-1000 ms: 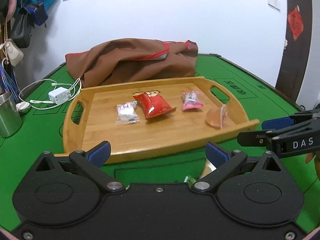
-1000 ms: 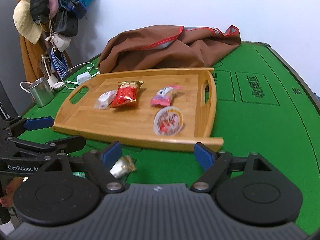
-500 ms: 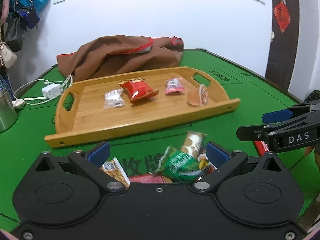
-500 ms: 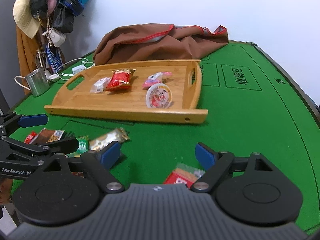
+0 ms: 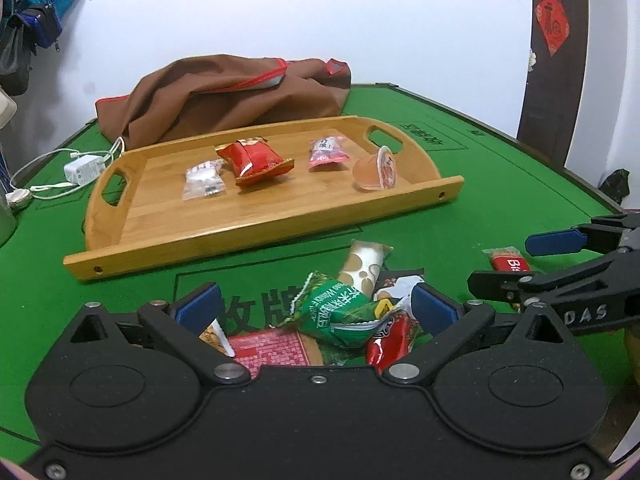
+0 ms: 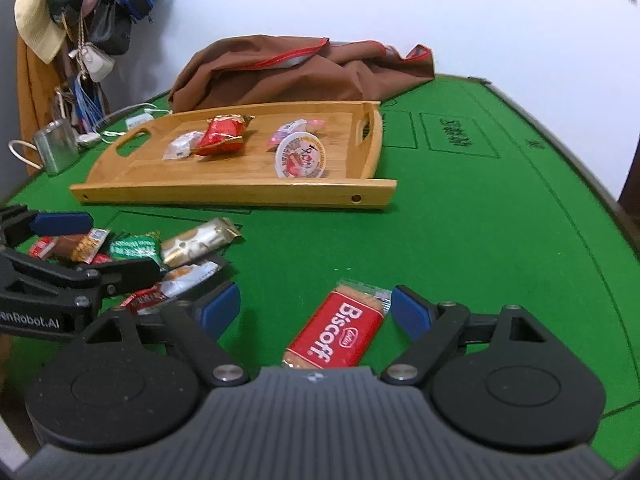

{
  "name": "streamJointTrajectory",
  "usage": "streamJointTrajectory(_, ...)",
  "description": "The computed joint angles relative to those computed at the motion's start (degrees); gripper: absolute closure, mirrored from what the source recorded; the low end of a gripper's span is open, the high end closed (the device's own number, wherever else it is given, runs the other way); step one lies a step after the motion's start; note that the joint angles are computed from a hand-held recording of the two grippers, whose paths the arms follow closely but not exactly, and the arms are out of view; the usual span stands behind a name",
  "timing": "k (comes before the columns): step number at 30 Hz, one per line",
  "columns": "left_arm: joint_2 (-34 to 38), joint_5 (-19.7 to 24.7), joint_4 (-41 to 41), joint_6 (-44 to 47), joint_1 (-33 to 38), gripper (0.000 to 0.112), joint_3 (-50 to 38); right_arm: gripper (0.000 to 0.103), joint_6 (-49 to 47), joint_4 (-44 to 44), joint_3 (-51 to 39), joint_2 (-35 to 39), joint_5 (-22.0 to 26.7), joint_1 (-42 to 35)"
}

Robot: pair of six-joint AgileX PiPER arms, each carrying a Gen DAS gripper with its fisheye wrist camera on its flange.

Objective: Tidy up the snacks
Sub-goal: 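Grasp the green snack packet with the left tool while the right tool grasps the red Biscoff packet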

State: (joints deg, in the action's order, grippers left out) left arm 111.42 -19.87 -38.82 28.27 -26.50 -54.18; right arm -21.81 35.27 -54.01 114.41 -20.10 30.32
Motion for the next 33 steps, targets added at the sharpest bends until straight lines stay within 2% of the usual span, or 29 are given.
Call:
streamJointTrajectory(9,0.9,2.8,2.8,-3.6,0.5,0.019,-1.4,0.012,-0.6,2.4,0.9,0.3,-2.5,1.1)
streamJointTrajectory(12,1.2,4.2,5.7,-6.9,0.9,0.019,-1.8,0.012,0.2,2.1,0.5,0.5,-1.6,0.7)
streamJointTrajectory(16,1.4,5.0,5.4,-6.6,1.1,0.023,-2.2,0.012,0.8,2.1,0.2,0.7,-0.9,0.3)
streamJointTrajectory(19,1.4,6.1,10.0,-11.2,1.5,0.028,-2.4,0.013,-1.2,4.2,-0.2,0.8,-0.8,0.6)
streamJointTrajectory(21,1.4,6.0,9.8,-11.0,1.4,0.030,-2.3,0.014,-2.8,5.9,-0.4,1.0,-0.8,0.8)
streamJointTrajectory(26,0.8,6.3,16.8,-18.5,2.1,0.041,-1.8,0.017,-6.0,9.4,-0.4,1.1,-1.8,1.5)
streamJointTrajectory(28,0.6,6.3,18.0,-19.8,2.1,0.049,-1.6,0.019,-9.8,13.3,-0.7,1.3,-2.6,2.3)
streamJointTrajectory(31,0.4,6.2,17.4,-19.6,1.9,0.057,-1.5,0.022,-12.3,15.3,-0.8,1.4,-3.4,2.9)
streamJointTrajectory(33,0.3,6.2,16.2,-18.5,1.8,0.058,-1.5,0.023,-11.6,14.6,-0.6,1.3,-3.3,2.7)
